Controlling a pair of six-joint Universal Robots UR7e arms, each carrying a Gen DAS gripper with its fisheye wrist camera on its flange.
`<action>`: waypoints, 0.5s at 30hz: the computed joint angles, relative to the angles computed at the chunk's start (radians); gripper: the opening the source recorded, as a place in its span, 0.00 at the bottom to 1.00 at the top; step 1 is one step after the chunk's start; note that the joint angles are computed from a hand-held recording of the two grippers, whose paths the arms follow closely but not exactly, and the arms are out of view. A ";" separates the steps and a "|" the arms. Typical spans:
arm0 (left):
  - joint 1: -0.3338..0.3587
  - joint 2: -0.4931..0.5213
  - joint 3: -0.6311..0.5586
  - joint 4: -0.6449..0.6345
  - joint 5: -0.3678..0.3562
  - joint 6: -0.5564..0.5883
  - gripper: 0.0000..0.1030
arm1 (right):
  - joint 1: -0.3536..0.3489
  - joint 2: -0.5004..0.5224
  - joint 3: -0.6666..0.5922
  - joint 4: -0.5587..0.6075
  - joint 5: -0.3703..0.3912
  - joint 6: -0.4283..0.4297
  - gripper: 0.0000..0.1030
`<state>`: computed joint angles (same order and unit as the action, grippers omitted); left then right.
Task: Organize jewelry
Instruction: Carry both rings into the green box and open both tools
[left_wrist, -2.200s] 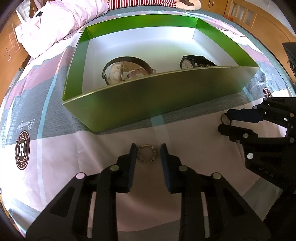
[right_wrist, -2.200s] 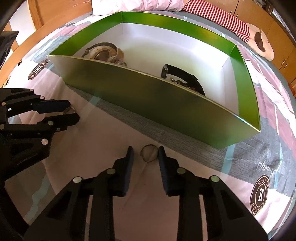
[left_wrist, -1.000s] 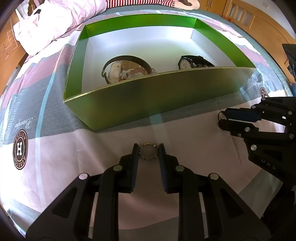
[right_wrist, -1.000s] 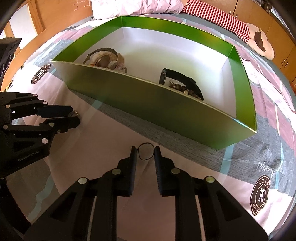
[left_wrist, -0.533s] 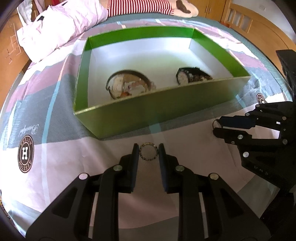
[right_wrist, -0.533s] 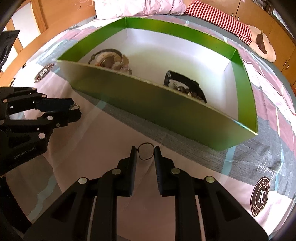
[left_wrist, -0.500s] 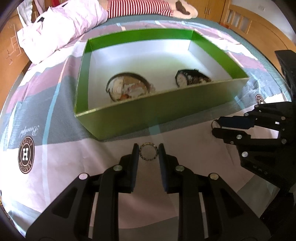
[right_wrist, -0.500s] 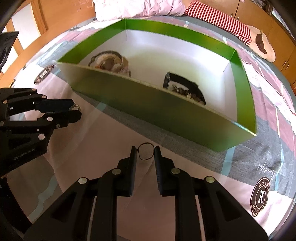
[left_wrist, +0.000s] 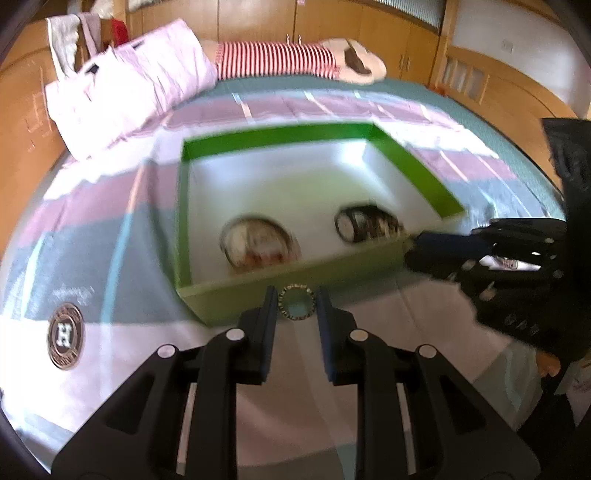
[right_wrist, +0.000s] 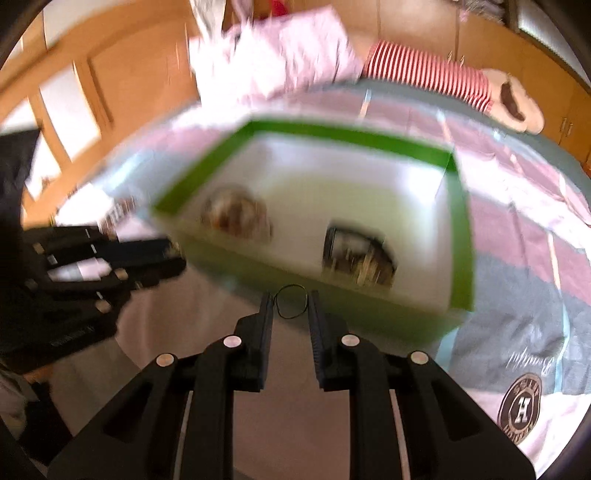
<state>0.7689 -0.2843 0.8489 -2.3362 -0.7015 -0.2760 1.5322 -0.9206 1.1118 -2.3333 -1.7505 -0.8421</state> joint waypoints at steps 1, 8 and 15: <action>-0.002 0.009 -0.019 -0.008 0.015 0.015 0.21 | -0.002 0.004 -0.013 -0.019 0.027 0.010 0.19; 0.005 0.118 -0.251 0.041 0.081 0.067 0.21 | -0.011 0.054 -0.092 -0.109 0.046 0.049 0.19; 0.027 0.225 -0.471 0.171 0.106 0.031 0.21 | -0.018 0.108 -0.174 -0.096 0.007 0.070 0.19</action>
